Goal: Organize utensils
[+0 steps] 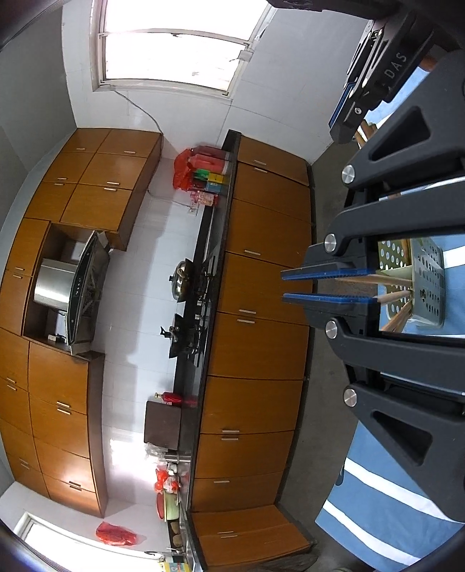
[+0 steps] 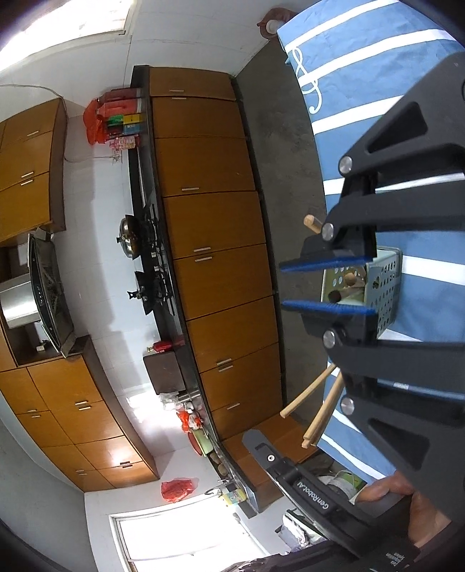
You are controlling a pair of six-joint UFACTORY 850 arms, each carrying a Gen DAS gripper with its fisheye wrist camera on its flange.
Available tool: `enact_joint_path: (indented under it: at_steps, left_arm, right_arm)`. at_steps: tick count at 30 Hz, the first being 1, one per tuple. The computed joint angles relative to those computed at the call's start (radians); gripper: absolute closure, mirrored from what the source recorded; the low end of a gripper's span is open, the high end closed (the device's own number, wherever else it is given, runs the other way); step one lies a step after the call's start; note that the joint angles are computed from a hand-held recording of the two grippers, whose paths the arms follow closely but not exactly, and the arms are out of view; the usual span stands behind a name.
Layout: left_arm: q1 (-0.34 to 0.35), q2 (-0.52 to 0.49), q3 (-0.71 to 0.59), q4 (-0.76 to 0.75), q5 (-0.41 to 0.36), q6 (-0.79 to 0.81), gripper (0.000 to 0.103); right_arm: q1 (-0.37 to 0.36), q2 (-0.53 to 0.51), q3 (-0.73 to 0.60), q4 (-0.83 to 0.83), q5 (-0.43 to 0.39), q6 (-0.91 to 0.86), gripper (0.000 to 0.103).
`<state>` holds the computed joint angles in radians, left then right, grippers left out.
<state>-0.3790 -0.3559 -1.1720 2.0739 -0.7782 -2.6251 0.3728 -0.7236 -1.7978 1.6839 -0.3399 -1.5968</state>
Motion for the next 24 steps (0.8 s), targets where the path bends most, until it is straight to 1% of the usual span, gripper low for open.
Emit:
enact_joint_path:
  at_steps: [1, 2, 3, 5, 14, 16, 19, 21, 22, 24]
  left_arm:
    - [0.001, 0.004, 0.001, 0.0, -0.001, -0.002, 0.094]
    - [0.001, 0.008, 0.005, 0.001, -0.003, -0.005, 0.091]
    - [0.0, 0.016, 0.012, -0.001, -0.01, -0.008, 0.084]
    - [-0.004, 0.027, 0.024, -0.008, -0.025, -0.01, 0.075]
    - [-0.034, 0.099, 0.102, -0.056, -0.079, 0.016, 0.074]
    - [-0.035, 0.115, 0.119, -0.068, -0.081, 0.021, 0.074]
    - [-0.046, 0.148, 0.156, -0.093, -0.093, 0.034, 0.07]
    - [-0.061, 0.174, 0.187, -0.115, -0.114, 0.054, 0.064]
    - [-0.07, 0.185, 0.201, -0.13, -0.127, 0.069, 0.063]
    - [-0.085, 0.209, 0.23, -0.15, -0.148, 0.088, 0.055]
  right_arm:
    - [-0.003, 0.009, 0.014, 0.029, -0.001, -0.03, 0.085]
    - [-0.002, 0.017, 0.025, 0.052, 0.0, -0.054, 0.085]
    - [-0.003, 0.026, 0.038, 0.08, 0.001, -0.083, 0.085]
    - [-0.003, 0.041, 0.057, 0.117, 0.003, -0.122, 0.084]
    - [-0.007, 0.119, 0.164, 0.278, 0.002, -0.293, 0.083]
    - [-0.007, 0.144, 0.199, 0.338, -0.002, -0.356, 0.08]
    - [-0.008, 0.189, 0.263, 0.454, -0.015, -0.482, 0.076]
    - [-0.007, 0.224, 0.312, 0.541, -0.031, -0.577, 0.072]
    - [-0.007, 0.25, 0.351, 0.606, -0.047, -0.649, 0.068]
    - [-0.008, 0.282, 0.4, 0.66, -0.07, -0.714, 0.064]
